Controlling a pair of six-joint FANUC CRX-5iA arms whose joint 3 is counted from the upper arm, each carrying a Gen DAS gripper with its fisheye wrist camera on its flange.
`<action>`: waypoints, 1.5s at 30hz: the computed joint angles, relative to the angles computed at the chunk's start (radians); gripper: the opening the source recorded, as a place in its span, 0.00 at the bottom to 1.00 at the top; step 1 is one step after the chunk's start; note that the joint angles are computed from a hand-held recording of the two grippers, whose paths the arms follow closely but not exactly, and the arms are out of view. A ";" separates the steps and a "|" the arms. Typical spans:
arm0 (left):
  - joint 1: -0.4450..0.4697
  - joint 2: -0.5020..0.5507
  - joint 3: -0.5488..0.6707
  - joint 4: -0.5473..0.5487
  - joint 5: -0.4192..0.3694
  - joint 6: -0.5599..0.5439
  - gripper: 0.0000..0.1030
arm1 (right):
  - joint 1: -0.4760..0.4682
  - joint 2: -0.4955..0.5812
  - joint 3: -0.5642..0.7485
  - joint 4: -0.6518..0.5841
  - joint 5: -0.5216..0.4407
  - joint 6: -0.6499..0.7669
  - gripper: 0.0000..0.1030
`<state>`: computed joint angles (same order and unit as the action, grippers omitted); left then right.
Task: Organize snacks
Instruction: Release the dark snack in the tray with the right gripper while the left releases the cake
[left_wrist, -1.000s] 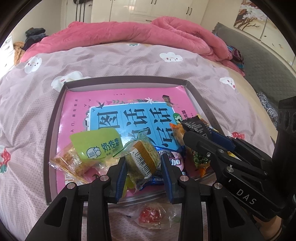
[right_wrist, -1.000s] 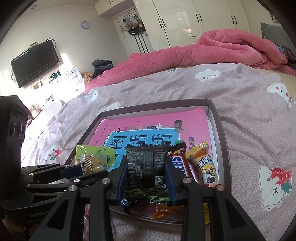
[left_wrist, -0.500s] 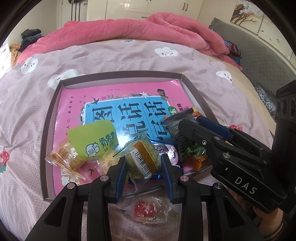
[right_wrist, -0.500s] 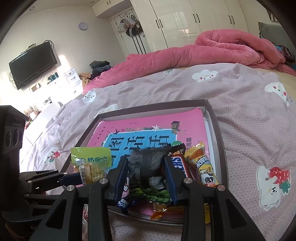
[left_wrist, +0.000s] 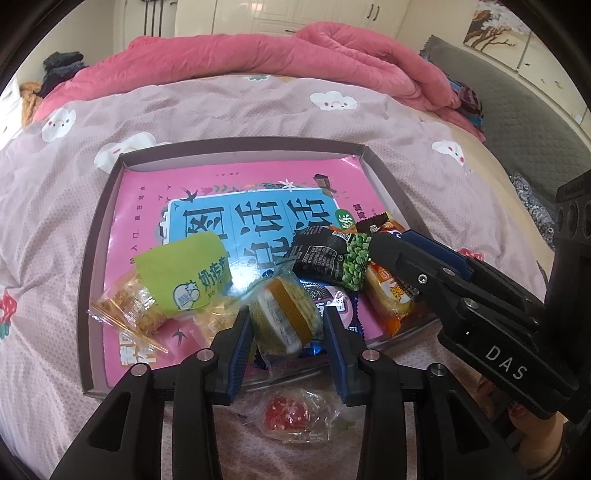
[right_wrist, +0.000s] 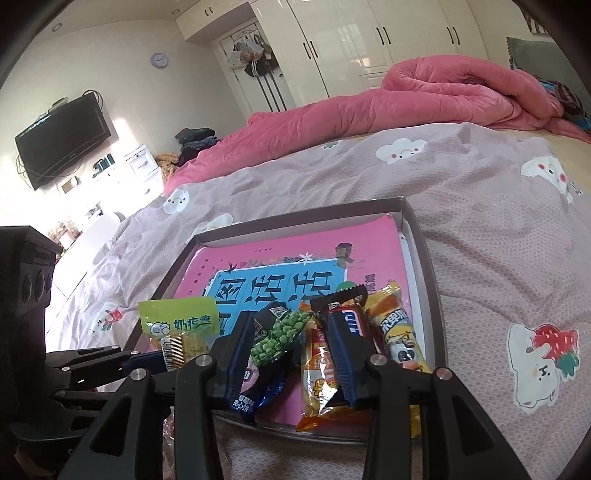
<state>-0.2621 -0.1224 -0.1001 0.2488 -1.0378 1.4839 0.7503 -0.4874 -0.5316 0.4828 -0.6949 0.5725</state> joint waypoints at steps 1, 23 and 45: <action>-0.001 -0.001 -0.002 0.001 0.004 -0.001 0.45 | 0.001 -0.003 -0.002 0.005 -0.001 -0.005 0.40; 0.011 -0.034 -0.006 -0.016 0.012 0.015 0.55 | 0.017 -0.025 -0.017 0.058 -0.010 -0.034 0.45; 0.009 -0.087 -0.004 -0.040 -0.001 0.044 0.68 | 0.072 -0.115 -0.066 0.190 -0.059 -0.148 0.60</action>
<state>-0.2528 -0.2090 -0.1043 0.2084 -1.0389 1.5278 0.8222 -0.6029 -0.5977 0.6726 -0.7538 0.4248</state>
